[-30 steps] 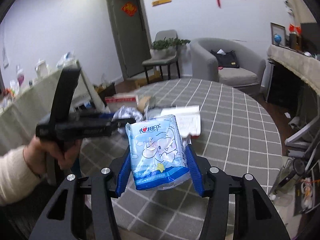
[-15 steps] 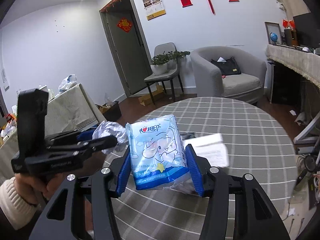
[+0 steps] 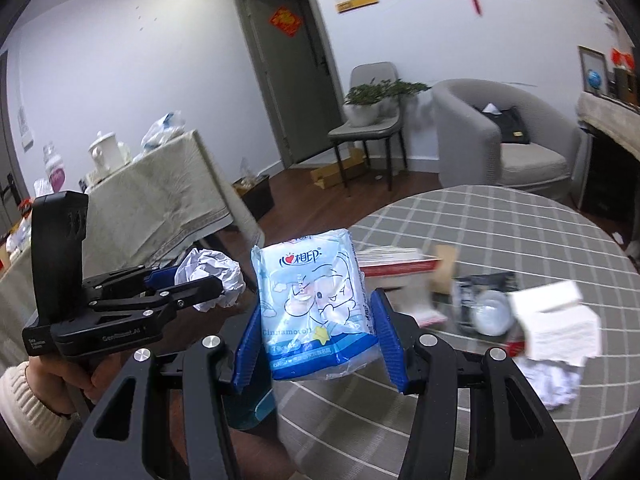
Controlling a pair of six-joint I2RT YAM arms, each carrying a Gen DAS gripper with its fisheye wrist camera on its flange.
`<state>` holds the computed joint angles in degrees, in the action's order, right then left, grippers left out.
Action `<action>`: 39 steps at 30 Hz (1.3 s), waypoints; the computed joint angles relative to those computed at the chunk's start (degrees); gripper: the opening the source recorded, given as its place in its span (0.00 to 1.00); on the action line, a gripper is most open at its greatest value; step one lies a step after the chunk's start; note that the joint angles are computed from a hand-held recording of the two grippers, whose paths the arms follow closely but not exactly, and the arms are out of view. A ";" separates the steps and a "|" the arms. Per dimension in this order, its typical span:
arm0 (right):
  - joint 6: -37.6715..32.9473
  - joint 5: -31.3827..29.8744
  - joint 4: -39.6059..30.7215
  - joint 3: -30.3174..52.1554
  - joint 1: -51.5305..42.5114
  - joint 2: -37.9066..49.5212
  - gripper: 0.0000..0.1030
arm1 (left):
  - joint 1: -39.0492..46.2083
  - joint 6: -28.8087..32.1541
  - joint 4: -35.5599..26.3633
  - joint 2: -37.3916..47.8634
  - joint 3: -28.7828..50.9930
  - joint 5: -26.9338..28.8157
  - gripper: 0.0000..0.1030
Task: Collect trash
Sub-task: 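Carry the foil ball with the left tool over the teal bin and release it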
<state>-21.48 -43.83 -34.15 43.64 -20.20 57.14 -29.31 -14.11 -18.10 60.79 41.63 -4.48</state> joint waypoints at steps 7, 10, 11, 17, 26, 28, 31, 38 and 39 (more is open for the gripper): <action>11.13 10.23 7.97 -2.52 16.57 0.31 0.51 | 13.29 5.32 0.55 -1.09 -5.67 7.67 0.47; 14.82 14.45 10.79 -3.10 22.99 1.75 0.51 | 18.05 7.53 1.23 0.54 -7.46 10.16 0.47; 15.86 16.05 11.82 -3.16 25.36 2.72 0.51 | 19.29 8.22 1.32 1.36 -7.86 10.77 0.47; 20.06 23.53 15.69 -2.58 36.39 9.25 0.51 | 28.06 12.98 3.84 7.60 -10.32 15.84 0.47; 25.59 29.97 20.15 0.31 46.58 21.27 0.51 | 36.06 18.89 6.28 16.28 -11.68 18.25 0.48; 26.57 30.97 20.61 1.18 47.97 23.91 0.51 | 38.01 20.46 6.76 18.77 -11.55 19.28 0.48; 27.96 32.41 20.96 2.67 50.08 27.72 0.51 | 41.15 22.31 6.67 22.49 -10.99 20.68 0.48; 30.42 34.59 21.78 5.80 53.51 35.89 0.51 | 45.42 26.04 5.50 29.78 -9.24 22.26 0.49; 30.79 34.73 21.91 6.24 53.84 36.86 0.51 | 45.47 26.36 5.01 30.12 -8.99 21.99 0.49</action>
